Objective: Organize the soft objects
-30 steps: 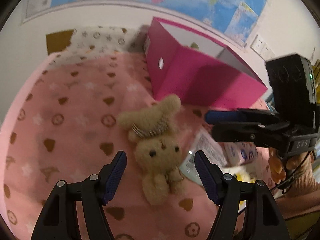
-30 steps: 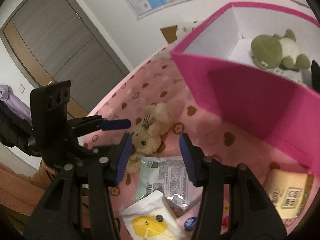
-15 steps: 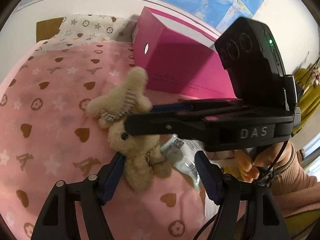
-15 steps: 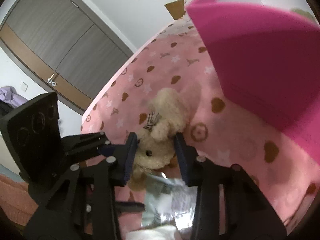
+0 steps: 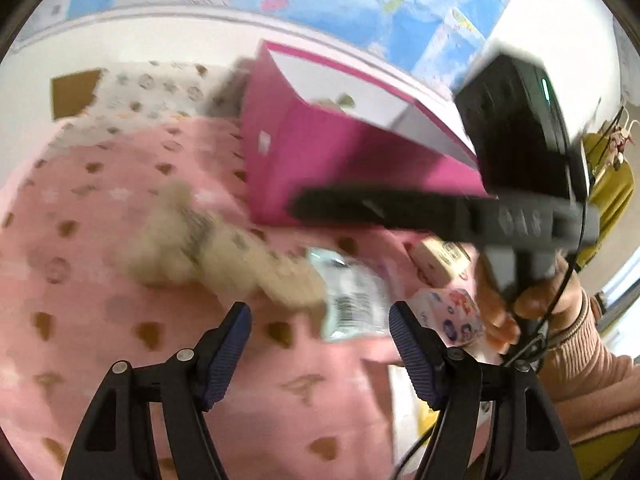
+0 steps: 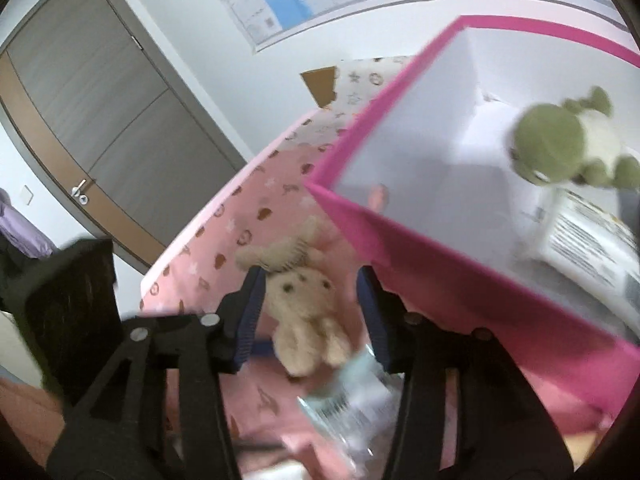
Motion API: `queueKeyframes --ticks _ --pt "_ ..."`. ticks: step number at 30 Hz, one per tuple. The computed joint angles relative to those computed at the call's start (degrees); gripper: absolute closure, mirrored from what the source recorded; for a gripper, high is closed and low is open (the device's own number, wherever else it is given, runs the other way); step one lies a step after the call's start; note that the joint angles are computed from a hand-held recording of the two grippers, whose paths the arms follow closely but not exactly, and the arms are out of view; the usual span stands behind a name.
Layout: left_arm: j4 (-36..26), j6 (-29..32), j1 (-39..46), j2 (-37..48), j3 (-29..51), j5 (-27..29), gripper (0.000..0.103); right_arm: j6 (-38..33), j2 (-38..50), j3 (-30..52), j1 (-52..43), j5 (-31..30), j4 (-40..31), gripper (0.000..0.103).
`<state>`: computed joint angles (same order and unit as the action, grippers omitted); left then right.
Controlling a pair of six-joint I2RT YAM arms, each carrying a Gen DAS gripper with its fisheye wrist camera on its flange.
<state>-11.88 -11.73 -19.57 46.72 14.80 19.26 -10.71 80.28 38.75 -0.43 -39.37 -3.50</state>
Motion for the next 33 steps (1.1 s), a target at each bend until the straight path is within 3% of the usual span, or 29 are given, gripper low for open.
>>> queueKeyframes --ticks 3,5,8,11,14,17,20,23,26,31,33 --pt "-3.9 4.9 9.4 -3.2 1.3 3.7 0.031 -2.3 -0.7 -1.6 -2.0 -2.0 -2.0 0.053" --pt "-4.5 6.3 12.0 -2.7 2.5 2.8 0.031 -3.5 -1.3 -3.2 -1.8 -1.7 -2.1 0.053" --pt "-1.9 8.6 16.2 2.8 4.5 4.0 0.031 -4.1 -1.4 -4.7 -1.5 -1.4 -1.7 0.053" --pt "4.8 10.7 16.9 14.9 7.3 2.7 0.031 -4.2 -0.7 -5.1 -0.3 -0.9 -1.1 0.053" --pt "7.2 11.1 15.1 20.8 8.2 1.2 0.032 -3.0 0.4 -5.0 2.2 1.8 0.6 0.053" --pt "8.6 11.0 15.6 22.8 7.8 3.1 0.033 -2.1 2.1 -4.5 3.8 3.7 1.5 0.053" --pt "8.7 10.8 16.4 22.4 7.5 4.8 0.041 -2.1 2.8 -4.4 4.5 4.2 2.3 0.054" --pt "7.7 10.7 16.2 20.4 6.8 4.9 0.043 -2.2 3.6 -3.8 3.9 4.4 2.1 0.085" --pt "6.0 10.4 16.6 18.1 6.5 6.0 0.044 -1.7 3.6 -3.0 3.2 3.1 1.6 0.088" --pt "1.7 8.4 15.3 10.3 6.2 7.1 0.045 -3.1 -3.6 -6.6 1.1 1.2 1.8 0.089" --pt "-0.3 7.3 13.6 7.0 6.8 7.6 0.048 -4.5 -6.3 -7.1 -0.4 -1.2 0.2 0.099"
